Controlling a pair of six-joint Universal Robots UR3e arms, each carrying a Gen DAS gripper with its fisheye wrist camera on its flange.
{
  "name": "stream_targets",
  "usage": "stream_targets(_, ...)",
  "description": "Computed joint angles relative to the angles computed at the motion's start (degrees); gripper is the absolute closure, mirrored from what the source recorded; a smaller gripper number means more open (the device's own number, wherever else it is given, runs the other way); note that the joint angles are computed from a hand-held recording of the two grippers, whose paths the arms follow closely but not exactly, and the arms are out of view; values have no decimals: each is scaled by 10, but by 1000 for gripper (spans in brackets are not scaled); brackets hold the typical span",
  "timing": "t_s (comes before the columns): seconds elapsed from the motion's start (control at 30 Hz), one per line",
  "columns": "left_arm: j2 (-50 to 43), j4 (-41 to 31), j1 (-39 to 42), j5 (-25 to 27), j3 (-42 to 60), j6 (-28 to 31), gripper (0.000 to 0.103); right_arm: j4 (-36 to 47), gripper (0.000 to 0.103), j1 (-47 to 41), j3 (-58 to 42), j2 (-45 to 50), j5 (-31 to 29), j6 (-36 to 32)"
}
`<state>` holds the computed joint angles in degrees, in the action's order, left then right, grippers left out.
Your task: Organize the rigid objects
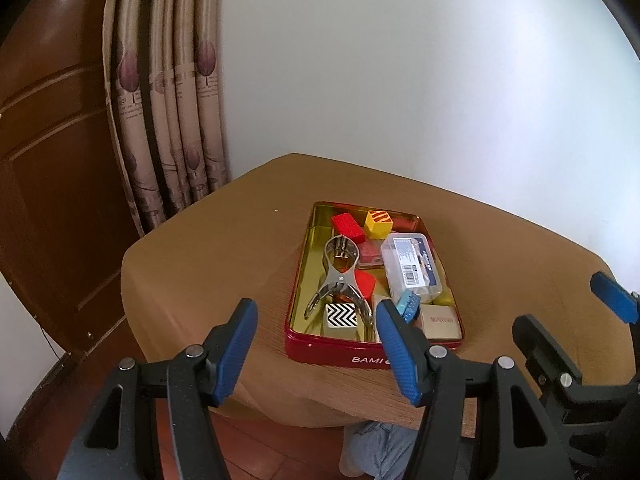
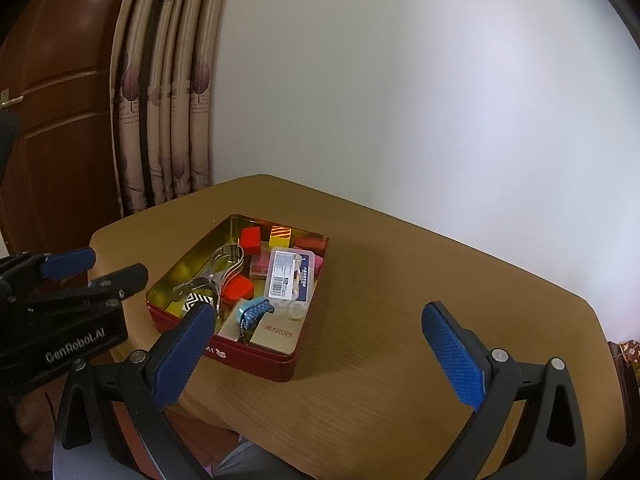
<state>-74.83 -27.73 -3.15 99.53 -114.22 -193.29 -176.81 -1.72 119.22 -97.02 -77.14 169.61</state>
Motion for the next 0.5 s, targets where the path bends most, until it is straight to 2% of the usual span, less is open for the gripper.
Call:
stream_targets(0.3,-12,11,-16,20,4,9,40,0,0,1,0,5,-1,3)
stream_targets(0.5,-14,9,-15,14,5,12,40,1,0,2,-1,9,-2,6)
